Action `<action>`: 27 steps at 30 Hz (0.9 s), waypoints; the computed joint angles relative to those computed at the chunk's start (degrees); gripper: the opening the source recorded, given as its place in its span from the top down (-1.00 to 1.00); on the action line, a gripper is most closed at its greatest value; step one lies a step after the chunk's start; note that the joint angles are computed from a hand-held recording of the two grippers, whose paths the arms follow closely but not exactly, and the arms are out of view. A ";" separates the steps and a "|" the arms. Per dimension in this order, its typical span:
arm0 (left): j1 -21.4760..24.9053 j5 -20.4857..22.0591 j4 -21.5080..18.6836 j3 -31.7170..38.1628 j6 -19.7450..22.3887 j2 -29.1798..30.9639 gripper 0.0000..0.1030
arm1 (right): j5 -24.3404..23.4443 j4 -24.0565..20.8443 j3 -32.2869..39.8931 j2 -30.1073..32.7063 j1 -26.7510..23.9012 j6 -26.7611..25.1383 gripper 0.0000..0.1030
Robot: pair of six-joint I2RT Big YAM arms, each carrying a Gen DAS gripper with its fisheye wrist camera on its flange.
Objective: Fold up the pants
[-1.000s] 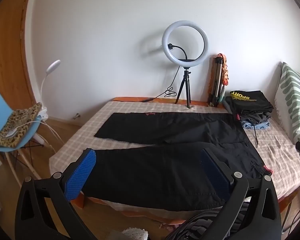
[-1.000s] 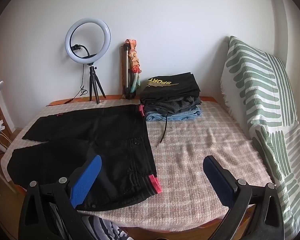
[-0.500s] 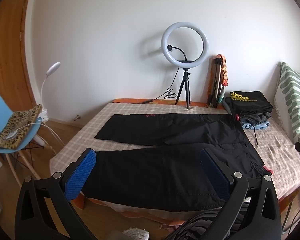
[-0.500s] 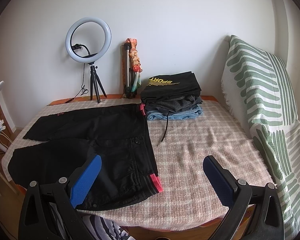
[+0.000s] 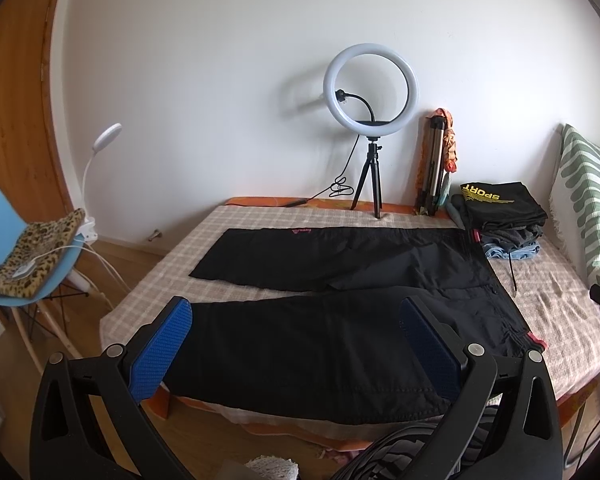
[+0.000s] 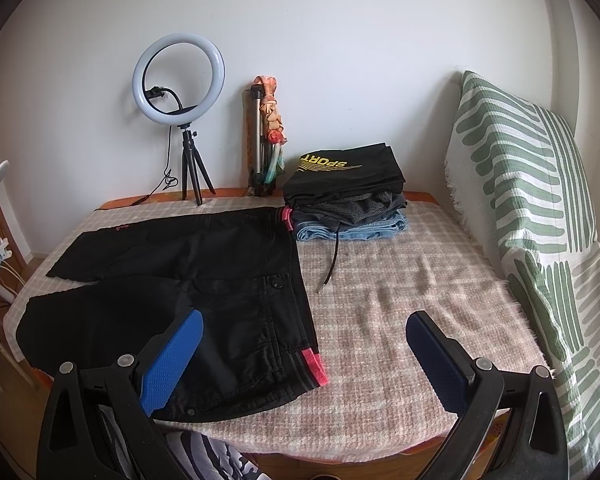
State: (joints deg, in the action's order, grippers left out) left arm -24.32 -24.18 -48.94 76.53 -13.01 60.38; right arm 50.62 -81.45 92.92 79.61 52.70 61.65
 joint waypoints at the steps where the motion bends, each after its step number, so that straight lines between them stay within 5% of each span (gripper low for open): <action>1: -0.03 -0.05 0.06 -0.09 0.00 -0.07 -1.00 | -0.07 0.04 0.04 0.04 -0.03 -0.06 -0.99; 27: 0.31 0.33 -0.04 0.06 0.11 0.06 -1.00 | -0.54 0.56 -0.08 0.02 -0.08 -0.44 -0.99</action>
